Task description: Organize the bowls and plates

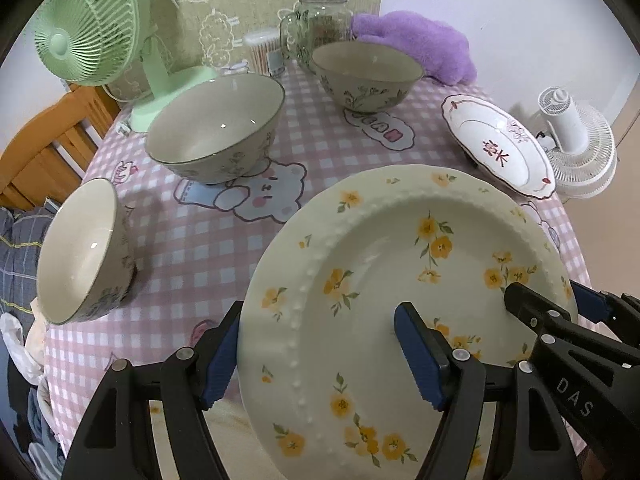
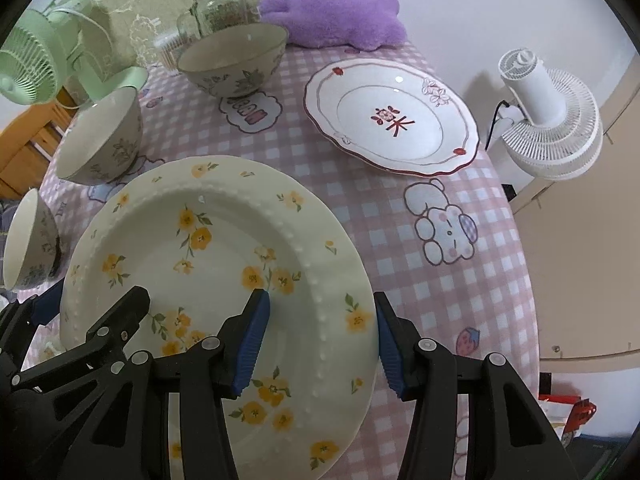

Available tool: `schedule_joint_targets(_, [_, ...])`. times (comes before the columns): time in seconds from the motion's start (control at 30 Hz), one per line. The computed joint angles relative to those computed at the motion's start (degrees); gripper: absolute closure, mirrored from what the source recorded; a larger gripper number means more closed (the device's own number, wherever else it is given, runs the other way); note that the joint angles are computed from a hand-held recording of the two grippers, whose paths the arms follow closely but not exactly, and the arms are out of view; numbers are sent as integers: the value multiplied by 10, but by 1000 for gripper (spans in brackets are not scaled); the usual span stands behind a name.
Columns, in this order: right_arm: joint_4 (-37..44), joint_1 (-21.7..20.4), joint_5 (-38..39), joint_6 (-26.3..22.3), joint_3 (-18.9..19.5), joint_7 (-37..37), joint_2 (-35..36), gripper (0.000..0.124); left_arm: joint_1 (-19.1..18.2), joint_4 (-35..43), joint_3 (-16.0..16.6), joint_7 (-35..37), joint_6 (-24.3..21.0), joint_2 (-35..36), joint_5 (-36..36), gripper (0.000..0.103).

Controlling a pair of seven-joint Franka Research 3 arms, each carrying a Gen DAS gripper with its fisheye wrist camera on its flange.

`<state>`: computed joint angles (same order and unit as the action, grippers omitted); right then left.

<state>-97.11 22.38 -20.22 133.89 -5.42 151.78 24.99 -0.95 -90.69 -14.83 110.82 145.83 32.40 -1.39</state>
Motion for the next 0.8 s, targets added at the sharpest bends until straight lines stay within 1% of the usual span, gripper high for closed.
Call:
schedule_joint_targets(0.07, [-4,7,-7,-4,0,8,-7,69,10,-21,-5,13,13,-15,-6,29])
schedule_joint_targets(0.2, [-3,21,-19,-21,5,28,-17,69,33,-56,-13,39,17,-44,-32,29])
schedule_joint_targets(0.37, [2,35,-28,-40,17,47,-21,69,52,-94,-11,69,20,-76,-61,29])
schedule_joint_targets(0.5, [6,47,-30,-48,26,61,-21,69,65,-119,-5,95,23,-96,-82,29])
schedule_joint_targets(0.7, [23,66,-27,-59,35,73,-8,69,84,-145,7,128,14,-114,-109,29])
schedule_joint_targets(0.8, [36,76,-22,-67,38,74,3,69,87,-156,15,135,10,-119,-114,29])
